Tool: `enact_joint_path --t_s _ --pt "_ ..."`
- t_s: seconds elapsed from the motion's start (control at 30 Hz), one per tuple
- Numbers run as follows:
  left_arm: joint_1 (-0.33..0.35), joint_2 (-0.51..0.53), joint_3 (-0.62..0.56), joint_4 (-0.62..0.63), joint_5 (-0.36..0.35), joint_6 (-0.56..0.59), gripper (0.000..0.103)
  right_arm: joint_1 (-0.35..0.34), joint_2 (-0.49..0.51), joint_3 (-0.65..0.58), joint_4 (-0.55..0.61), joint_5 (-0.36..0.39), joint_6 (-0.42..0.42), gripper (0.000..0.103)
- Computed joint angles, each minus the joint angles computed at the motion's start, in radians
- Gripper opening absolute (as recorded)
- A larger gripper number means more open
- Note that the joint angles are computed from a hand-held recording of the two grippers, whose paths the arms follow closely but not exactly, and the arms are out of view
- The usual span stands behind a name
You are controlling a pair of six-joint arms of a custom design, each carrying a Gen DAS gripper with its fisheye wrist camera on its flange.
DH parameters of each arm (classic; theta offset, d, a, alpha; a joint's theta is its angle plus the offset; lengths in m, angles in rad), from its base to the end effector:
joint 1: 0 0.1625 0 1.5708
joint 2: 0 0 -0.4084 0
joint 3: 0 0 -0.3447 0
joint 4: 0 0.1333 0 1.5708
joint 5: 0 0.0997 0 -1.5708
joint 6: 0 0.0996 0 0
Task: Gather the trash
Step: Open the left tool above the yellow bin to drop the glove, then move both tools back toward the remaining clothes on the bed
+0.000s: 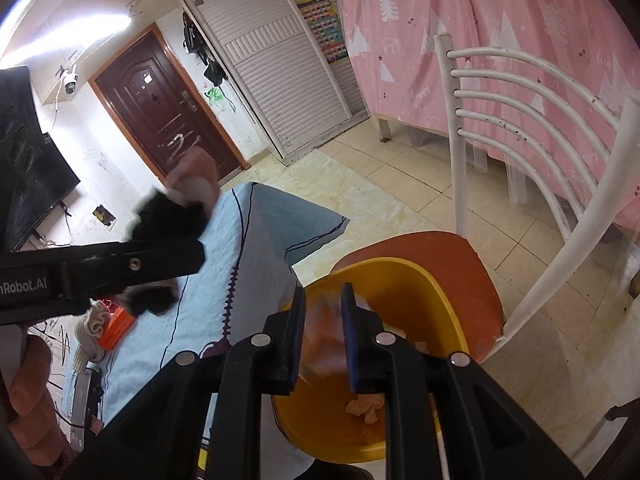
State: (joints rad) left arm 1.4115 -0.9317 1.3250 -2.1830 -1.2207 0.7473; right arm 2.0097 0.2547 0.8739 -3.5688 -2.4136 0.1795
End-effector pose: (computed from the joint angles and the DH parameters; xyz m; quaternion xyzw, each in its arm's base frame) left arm 0.0575 -0.6976 0.2885 0.4116 0.8883 -0.0528 0.1969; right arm 0.3328 -0.5703 -0.2185 -0.0638 -0.8430 0.4790 0.2365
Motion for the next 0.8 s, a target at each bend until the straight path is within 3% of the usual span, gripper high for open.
enact_joint_path --t_s 0.03,0.07,0.5,0.8 --pt "-0.002 -0.001 0.006 -0.011 -0.001 -0.004 0.069 0.001 -0.001 0.003 -0.004 -0.002 0.000 0.012" --pt "-0.002 -0.004 0.013 -0.024 -0.006 -0.007 0.076 -0.001 -0.005 0.011 -0.009 -0.002 -0.001 0.012" --pt "0.003 -0.043 0.013 -0.050 -0.028 0.022 0.076 0.016 0.005 -0.015 -0.021 -0.010 -0.017 0.012" --pt "0.040 -0.036 -0.115 0.003 -0.042 0.042 0.076 0.058 0.113 -0.281 0.162 -0.016 -0.056 0.012"
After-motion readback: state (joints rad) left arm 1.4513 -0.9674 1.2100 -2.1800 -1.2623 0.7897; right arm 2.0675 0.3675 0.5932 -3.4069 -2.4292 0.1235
